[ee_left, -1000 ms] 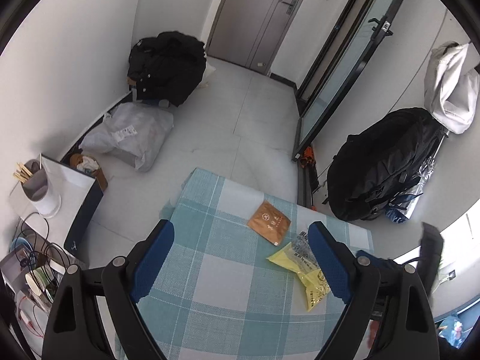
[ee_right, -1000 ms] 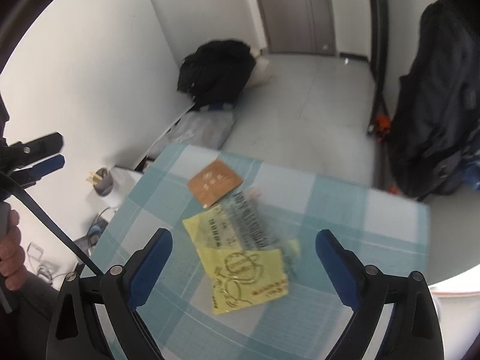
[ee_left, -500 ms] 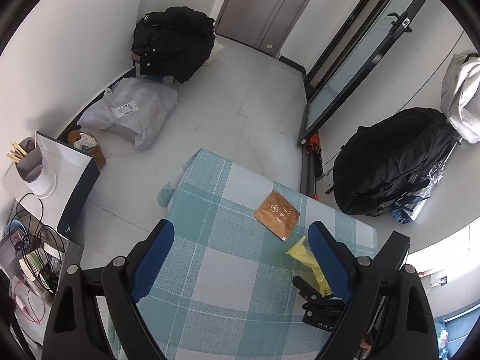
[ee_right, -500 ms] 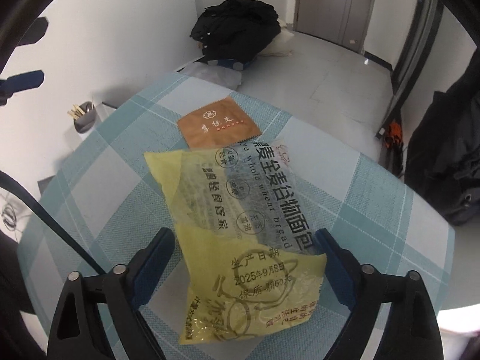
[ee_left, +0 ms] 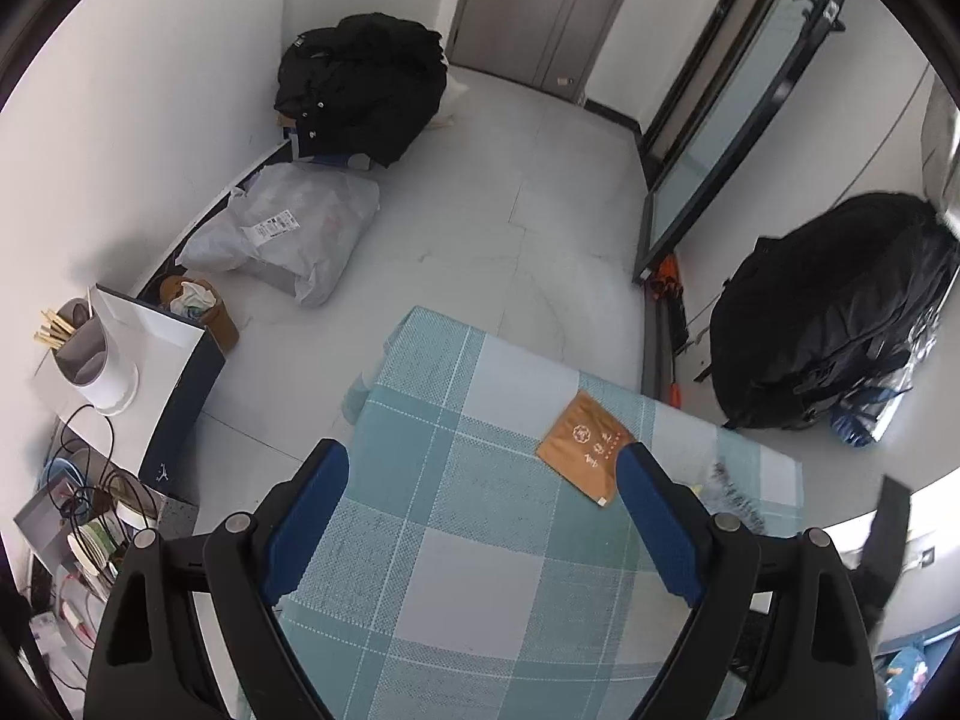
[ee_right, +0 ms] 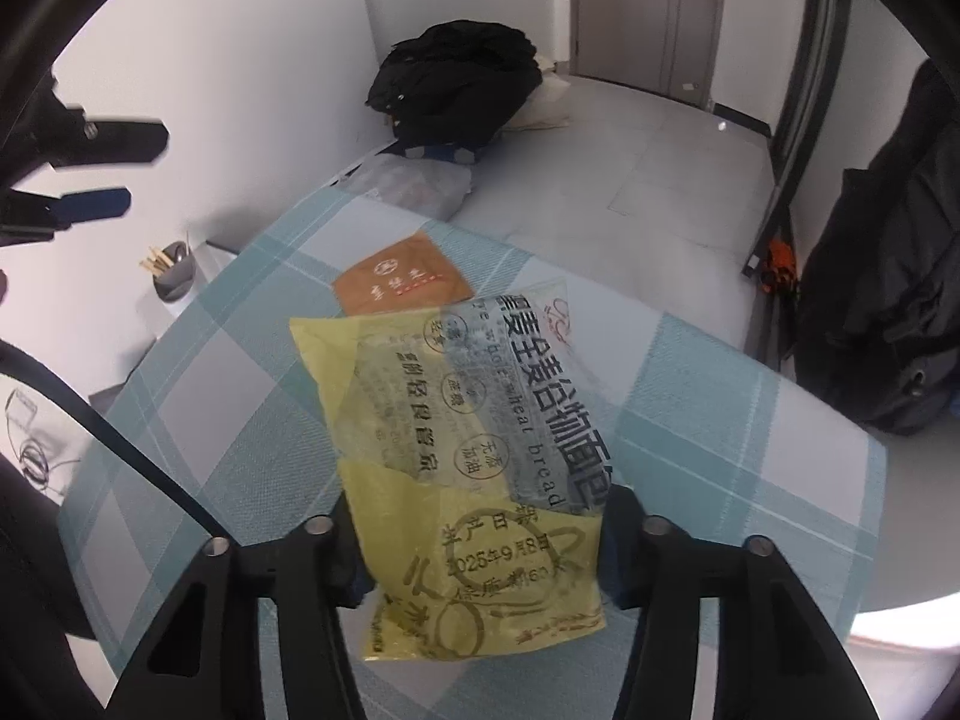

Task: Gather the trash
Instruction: 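Grasp the yellow bread bag with the right gripper and lift, then lower the left gripper onto the brown packet and close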

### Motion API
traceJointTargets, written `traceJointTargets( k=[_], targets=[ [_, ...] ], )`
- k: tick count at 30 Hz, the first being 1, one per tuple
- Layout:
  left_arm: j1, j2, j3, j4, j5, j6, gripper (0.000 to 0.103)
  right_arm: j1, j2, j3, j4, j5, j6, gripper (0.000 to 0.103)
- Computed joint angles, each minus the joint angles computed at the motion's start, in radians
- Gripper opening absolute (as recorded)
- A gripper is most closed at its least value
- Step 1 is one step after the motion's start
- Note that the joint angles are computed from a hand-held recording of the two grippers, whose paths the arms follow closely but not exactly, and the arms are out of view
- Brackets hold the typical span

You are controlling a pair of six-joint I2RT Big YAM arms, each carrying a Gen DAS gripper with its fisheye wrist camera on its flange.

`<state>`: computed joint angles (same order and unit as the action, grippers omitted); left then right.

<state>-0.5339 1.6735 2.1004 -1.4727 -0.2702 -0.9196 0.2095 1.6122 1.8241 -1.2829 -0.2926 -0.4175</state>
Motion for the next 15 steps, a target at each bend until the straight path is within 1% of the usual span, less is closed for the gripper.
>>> traceJointTargets(
  k=[2, 4, 6, 9, 10, 11, 13, 15],
  targets=[
    [0.002, 0.016, 0.012, -0.006, 0.016, 0.018, 0.089, -0.014, 0.001, 0.011, -0.008, -0.017, 0.011, 0.053],
    [0.0, 0.044, 0.048, -0.029, 0.028, 0.045, 0.089, -0.035, 0.0, 0.016, -0.02, -0.047, 0.007, 0.052],
    [0.003, 0.074, 0.079, -0.034, 0.059, 0.097, 0.089, -0.045, 0.003, 0.023, -0.045, -0.058, -0.001, 0.049],
    [-0.005, 0.148, 0.178, -0.108, 0.034, 0.134, 0.089, -0.061, -0.003, 0.024, -0.06, -0.073, -0.014, 0.047],
    [-0.014, 0.188, 0.238, -0.158, -0.005, 0.143, 0.089, -0.066, -0.007, 0.022, -0.059, -0.079, -0.011, 0.047],
    [-0.021, 0.218, 0.282, -0.183, -0.031, 0.159, 0.089, -0.075, -0.011, 0.021, -0.059, -0.093, -0.008, 0.047],
    [-0.027, 0.245, 0.313, -0.179, -0.02, 0.209, 0.089, -0.09, -0.014, 0.025, -0.063, -0.103, -0.003, 0.047],
    [-0.029, 0.286, 0.358, -0.201, -0.001, 0.25, 0.089, -0.102, -0.014, 0.031, -0.066, -0.116, 0.0, 0.047]
  ],
)
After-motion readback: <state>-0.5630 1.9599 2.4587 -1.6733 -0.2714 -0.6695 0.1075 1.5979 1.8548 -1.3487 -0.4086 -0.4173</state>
